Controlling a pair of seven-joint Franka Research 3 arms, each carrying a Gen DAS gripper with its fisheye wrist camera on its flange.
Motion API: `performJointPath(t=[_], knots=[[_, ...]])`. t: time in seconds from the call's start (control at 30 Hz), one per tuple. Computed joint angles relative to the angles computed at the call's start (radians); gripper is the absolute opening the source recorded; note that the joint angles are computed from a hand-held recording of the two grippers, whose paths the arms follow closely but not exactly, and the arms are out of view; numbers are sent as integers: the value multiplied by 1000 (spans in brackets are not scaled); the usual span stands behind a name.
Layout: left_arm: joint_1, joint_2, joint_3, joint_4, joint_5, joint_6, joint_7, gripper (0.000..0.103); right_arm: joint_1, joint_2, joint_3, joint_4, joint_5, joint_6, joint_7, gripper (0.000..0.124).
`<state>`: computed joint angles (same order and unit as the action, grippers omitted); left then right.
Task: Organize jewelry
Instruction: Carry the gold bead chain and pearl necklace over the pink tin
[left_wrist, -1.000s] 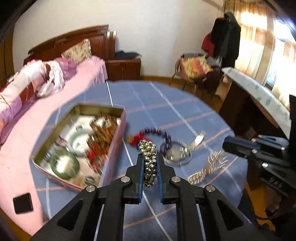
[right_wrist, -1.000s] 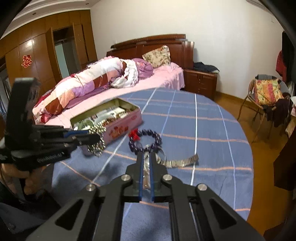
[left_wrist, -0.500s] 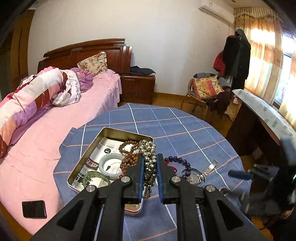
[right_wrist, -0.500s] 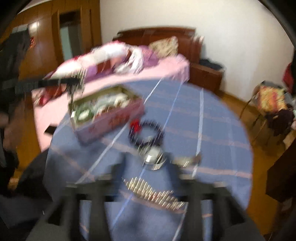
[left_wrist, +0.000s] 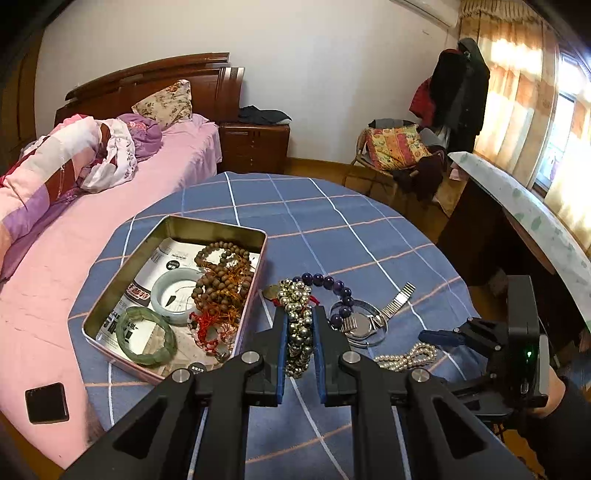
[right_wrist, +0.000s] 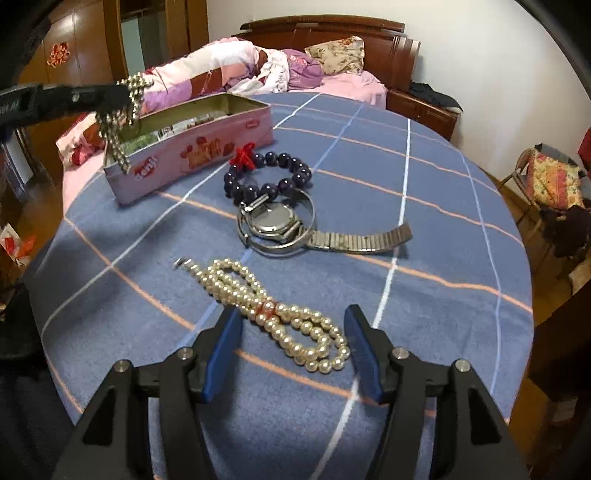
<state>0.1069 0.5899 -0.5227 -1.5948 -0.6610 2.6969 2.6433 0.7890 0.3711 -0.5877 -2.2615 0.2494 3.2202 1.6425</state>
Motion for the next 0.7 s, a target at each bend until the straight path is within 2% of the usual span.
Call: performJointPath(t=[0.07, 0.1, 0.17, 0.27, 0.33, 0.4, 0.5, 0.7], knots=[[0, 2, 3, 4, 2, -1, -8, 12, 12, -9, -7, 2, -6, -20, 4, 25], [-1, 4, 5, 8, 3, -3, -13, 12, 12, -11, 2, 7, 18, -31, -16, 17], [3, 6, 4, 13, 3, -10, -19, 12, 61, 0, -54, 3, -67, -34, 69, 15], [7, 4, -1, 16, -2, -2, -9, 12, 40, -11, -20, -14, -24, 21, 78, 14], [9, 6, -1, 28, -4, 0, -9, 12, 62, -19, -36, -26, 9, 54, 66, 9], [9, 9, 0, 41, -4, 8, -9, 12, 73, -31, -41, -30, 42, 87, 52, 9], [13, 16, -2, 67, -4, 16, -10, 12, 160, -34, -118, -20, 93, 99, 10, 9], [16, 33, -2, 109, 12, 43, -15, 12, 208, -18, -155, 36, 169, 100, -66, 9]])
